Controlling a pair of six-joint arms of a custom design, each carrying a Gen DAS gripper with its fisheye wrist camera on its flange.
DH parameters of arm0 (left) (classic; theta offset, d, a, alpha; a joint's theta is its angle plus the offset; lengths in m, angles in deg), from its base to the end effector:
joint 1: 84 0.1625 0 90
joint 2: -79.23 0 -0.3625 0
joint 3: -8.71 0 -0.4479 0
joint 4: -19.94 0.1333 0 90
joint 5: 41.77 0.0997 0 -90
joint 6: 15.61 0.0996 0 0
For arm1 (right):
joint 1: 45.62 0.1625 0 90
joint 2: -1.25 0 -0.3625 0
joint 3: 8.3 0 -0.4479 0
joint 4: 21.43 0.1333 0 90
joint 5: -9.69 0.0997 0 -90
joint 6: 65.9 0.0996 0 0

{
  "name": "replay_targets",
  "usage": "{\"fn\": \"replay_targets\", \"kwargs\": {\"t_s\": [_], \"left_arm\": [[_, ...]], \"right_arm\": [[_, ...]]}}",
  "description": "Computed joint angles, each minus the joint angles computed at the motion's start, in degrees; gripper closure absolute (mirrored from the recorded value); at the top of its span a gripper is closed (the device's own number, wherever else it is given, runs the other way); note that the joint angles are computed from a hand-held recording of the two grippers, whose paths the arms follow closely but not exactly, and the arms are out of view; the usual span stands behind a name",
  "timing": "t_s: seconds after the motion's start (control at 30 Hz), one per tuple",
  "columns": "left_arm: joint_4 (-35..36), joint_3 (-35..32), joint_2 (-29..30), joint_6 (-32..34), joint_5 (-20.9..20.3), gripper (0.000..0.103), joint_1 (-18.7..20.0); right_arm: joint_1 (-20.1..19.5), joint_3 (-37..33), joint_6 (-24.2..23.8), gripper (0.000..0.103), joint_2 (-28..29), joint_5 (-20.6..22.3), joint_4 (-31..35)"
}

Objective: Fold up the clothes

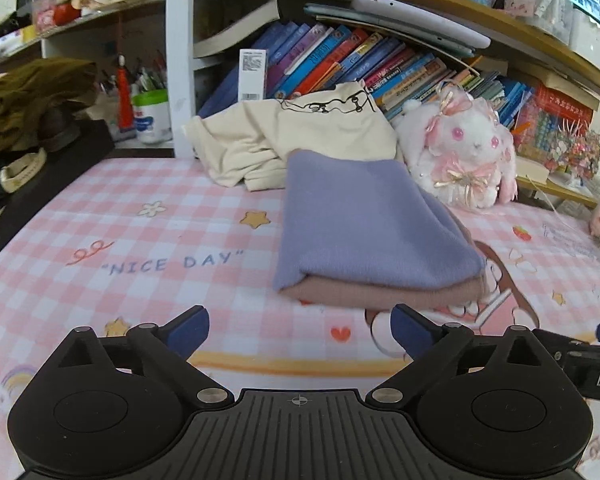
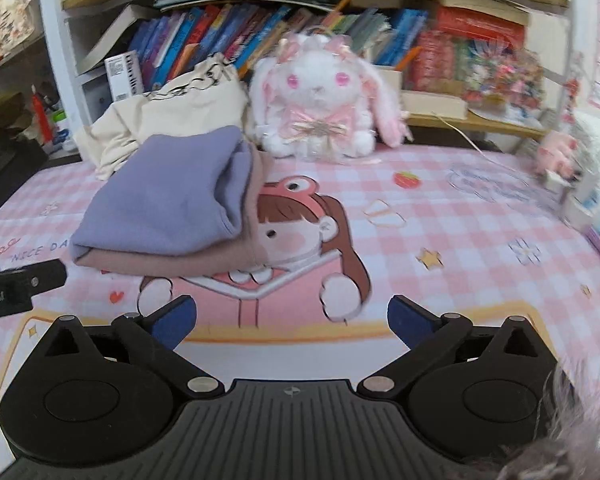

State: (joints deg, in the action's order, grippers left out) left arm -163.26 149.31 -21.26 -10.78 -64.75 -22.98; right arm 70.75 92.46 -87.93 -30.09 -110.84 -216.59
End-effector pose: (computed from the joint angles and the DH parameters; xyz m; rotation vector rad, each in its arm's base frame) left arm 0.0188 -0.4305 0.2867 -0.0484 1.9823 -1.1804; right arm 0.3397 -0.4991 -0.0797 0.8288 -2.3837 0.8359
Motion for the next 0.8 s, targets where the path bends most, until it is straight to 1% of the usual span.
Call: {"fn": "replay_targets", "kwargs": {"t_s": [0.03,0.07,0.13,0.2,0.33,0.53,0.8], "left_arm": [[0.03,0.89,-0.15,-0.22,1.13,0.004,-0.61],[1.80,1.81,-0.84,-1.11,2.06,0.004,-1.12],[6.24,3.24,-2.87,-3.28,2.53,0.004,-1.83],[8.91,3.96,-4.29,-5.01,2.84,0.004,-2.43],[5.57,4.47,-4.05,-3.94,4.02,0.004,-3.66],[6.94,4.91,-4.72,-5.54,4.65,0.002,-4.65],[7.72,5.72,-5.64,-5.48,4.85,0.002,-6.01]], "right_arm": [[-0.06,0.91,0.13,0.000,-0.36,-0.21,-0.39],[-0.10,1.81,0.13,0.000,-0.78,-0.40,-0.51],[-0.17,3.34,-0.58,0.000,-1.63,-0.43,-0.22],[-0.17,4.19,-2.00,0.000,-2.16,-0.34,-0.03],[0.00,4.88,-3.27,0.000,-2.73,-0.04,-0.10],[0.09,5.65,-3.89,0.000,-3.74,0.85,-0.10],[0.13,6.20,-2.57,0.000,-4.54,0.82,0.36]]}}
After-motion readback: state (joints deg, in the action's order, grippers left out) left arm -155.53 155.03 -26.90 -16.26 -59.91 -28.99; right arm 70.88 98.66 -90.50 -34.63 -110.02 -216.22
